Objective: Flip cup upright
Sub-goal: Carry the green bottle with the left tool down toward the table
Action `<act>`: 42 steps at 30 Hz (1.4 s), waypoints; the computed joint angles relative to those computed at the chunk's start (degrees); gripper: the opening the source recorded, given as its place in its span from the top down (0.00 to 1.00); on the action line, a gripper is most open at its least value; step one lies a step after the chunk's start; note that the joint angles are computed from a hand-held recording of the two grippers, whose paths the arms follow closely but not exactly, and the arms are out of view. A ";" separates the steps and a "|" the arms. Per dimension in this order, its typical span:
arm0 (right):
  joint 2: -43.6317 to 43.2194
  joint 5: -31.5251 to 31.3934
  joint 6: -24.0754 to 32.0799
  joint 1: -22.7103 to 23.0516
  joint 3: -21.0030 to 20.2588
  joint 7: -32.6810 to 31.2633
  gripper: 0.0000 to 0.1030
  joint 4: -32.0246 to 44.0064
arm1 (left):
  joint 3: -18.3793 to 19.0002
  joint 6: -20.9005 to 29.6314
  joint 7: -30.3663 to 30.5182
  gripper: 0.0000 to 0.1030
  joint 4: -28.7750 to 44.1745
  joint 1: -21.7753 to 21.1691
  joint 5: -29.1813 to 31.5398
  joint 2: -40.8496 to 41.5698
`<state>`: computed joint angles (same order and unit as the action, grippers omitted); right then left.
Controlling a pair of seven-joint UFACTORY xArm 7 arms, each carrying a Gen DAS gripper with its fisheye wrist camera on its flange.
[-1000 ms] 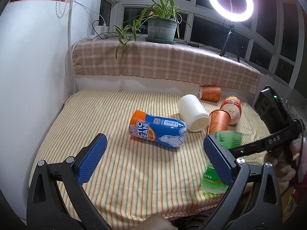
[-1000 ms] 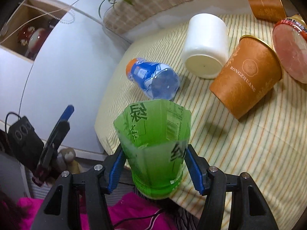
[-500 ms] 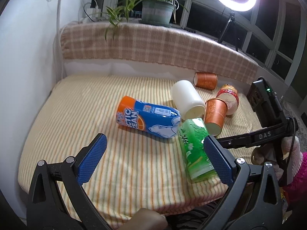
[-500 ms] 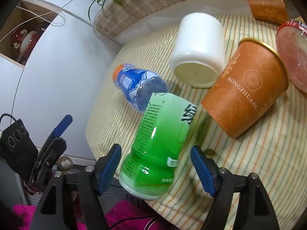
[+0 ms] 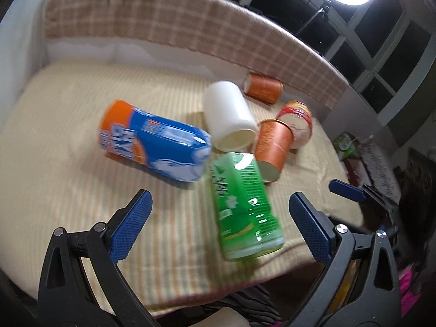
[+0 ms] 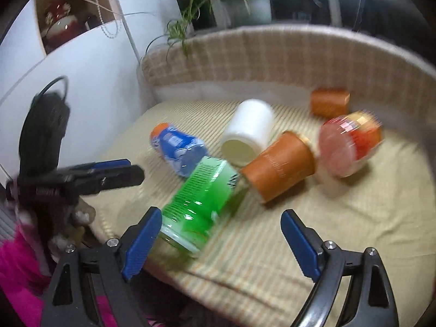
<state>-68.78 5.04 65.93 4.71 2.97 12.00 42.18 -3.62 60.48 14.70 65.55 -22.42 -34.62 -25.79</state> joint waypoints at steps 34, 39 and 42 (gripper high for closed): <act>-9.09 -6.12 4.98 -6.06 0.51 4.63 0.11 -2.34 | -3.75 10.52 -5.35 0.35 10.45 2.01 -5.22 16.58; -9.29 -6.11 5.08 -6.66 0.02 5.32 0.11 -2.47 | -4.16 9.98 -4.85 0.42 10.21 1.76 -4.57 16.05; -9.29 -6.15 5.29 -6.76 -0.02 5.43 0.11 -2.42 | -4.36 9.08 -4.58 0.42 9.96 1.49 -4.08 15.35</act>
